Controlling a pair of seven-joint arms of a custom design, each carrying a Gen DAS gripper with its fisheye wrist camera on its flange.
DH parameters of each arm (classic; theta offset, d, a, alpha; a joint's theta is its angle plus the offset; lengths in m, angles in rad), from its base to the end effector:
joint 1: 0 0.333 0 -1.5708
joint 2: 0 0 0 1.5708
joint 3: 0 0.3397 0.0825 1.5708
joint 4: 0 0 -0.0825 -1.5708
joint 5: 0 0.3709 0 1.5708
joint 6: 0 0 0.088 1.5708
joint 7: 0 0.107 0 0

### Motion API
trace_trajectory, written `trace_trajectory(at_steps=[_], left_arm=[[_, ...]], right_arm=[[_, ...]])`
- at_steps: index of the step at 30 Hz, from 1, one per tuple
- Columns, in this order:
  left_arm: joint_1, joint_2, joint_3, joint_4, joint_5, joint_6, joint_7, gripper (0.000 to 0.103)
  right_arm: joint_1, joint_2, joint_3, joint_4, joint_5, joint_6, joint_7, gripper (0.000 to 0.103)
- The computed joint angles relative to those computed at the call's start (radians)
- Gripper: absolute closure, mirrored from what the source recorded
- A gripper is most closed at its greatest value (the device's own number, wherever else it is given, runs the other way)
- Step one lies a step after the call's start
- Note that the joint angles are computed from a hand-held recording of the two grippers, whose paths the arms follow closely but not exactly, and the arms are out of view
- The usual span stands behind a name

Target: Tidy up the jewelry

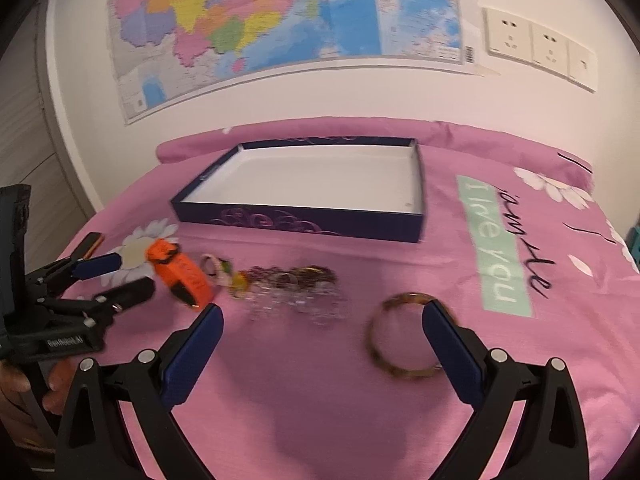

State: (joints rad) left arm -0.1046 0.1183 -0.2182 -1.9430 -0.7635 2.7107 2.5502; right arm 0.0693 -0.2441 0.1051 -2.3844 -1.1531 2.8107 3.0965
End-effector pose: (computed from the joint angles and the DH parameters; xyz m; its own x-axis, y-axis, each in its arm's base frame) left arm 0.5953 -0.1674 0.5190 -0.6532 -0.7559 0.0453 -0.5402 0.4232 -0.7274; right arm 0.4597 0.1287 0.4968 -0.3004 -0.9495 -0.0901 -0.5665 0.2536 -0.7840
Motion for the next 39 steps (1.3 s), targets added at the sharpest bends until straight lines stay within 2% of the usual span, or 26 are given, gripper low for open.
trace_trajectory(at_steps=[5, 8, 14, 20, 24, 29, 32, 35, 39], left_arm=[[0.001, 0.031, 0.003, 0.035, 0.042, -0.021, -0.024, 0.028], [0.003, 0.047, 0.001, 0.055, 0.068, -0.042, -0.038, 0.034], [0.004, 0.068, -0.007, 0.086, 0.109, -0.059, -0.040, 0.038], [0.007, 0.092, -0.008, 0.124, 0.147, -0.092, -0.055, 0.043], [0.019, 0.102, -0.014, 0.145, 0.136, -0.131, -0.044, 0.051], [0.025, 0.104, -0.017, 0.153, 0.120, -0.168, -0.015, 0.061], [0.027, 0.113, -0.014, 0.169, 0.124, -0.211, -0.025, 0.074], [0.031, 0.108, -0.014, 0.164, 0.110, -0.227, -0.015, 0.080], [0.036, 0.095, -0.011, 0.153, 0.095, -0.249, 0.002, 0.083]], right_arm=[[-0.012, -0.040, -0.022, -0.050, 0.069, -0.037, -0.051, 0.007], [-0.023, -0.051, -0.030, -0.069, 0.117, -0.053, -0.090, 0.011], [-0.044, -0.043, -0.058, -0.091, 0.241, -0.011, -0.191, 0.033], [-0.067, -0.033, -0.043, -0.085, 0.283, 0.003, -0.240, 0.048], [-0.075, -0.029, -0.045, -0.088, 0.303, 0.025, -0.269, 0.067], [-0.080, -0.025, -0.041, -0.084, 0.327, 0.022, -0.302, 0.077], [-0.072, -0.026, -0.052, -0.093, 0.360, 0.050, -0.336, 0.096], [-0.060, -0.026, -0.062, -0.108, 0.408, 0.101, -0.382, 0.097], [-0.032, -0.022, -0.063, -0.114, 0.491, 0.140, -0.466, 0.097]])
